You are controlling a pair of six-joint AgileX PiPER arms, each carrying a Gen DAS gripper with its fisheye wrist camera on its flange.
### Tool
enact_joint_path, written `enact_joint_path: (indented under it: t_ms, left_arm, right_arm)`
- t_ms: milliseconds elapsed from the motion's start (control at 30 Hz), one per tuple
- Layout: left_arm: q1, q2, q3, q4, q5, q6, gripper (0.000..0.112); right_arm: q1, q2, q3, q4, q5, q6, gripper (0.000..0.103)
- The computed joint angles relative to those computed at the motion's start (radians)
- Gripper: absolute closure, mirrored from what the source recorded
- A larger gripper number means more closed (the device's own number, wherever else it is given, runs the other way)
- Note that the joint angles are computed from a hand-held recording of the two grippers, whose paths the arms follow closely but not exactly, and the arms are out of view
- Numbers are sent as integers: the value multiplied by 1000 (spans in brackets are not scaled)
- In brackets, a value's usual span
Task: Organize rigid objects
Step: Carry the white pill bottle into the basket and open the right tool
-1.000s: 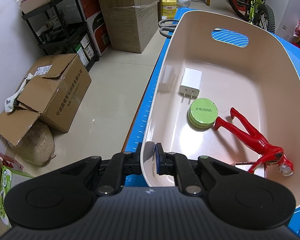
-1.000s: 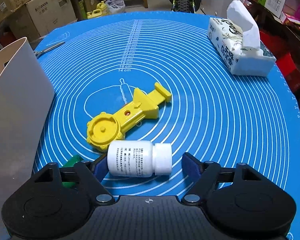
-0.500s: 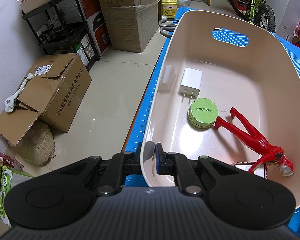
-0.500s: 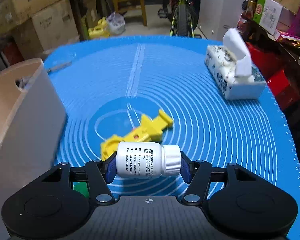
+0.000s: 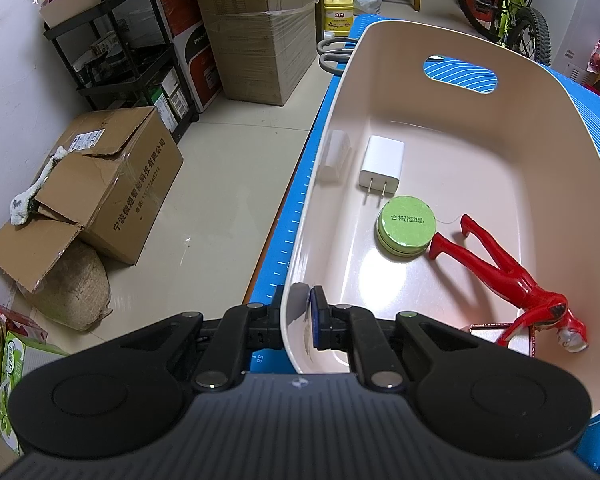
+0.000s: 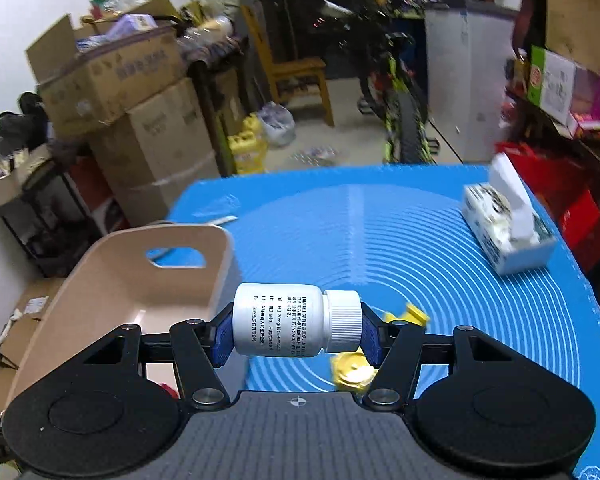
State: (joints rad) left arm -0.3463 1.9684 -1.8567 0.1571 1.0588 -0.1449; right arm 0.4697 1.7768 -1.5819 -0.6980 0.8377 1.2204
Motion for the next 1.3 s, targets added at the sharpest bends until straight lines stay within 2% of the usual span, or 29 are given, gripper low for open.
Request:
enact_joint_path:
  t_ms: [333,567,933,1067,1300]
  left_arm:
    - [0,0,-1,0,0,1,99]
    - [1,0,-3,2,2,1,98]
    - [0,0,-3,5,3,1,98]
    - [0,-1,0,3,0,3,98]
    - [2,-2,0,2,0,4,98]
  right_arm:
    - [82,95,-160,17,33,-69,39]
    - [115,210,-316,119,66,-244,39]
    - [153,412,-588,271,221,-493,39]
    - [168,463,-662,275,285,-551,39]
    - [182,491,-703,268,311,-590,39]
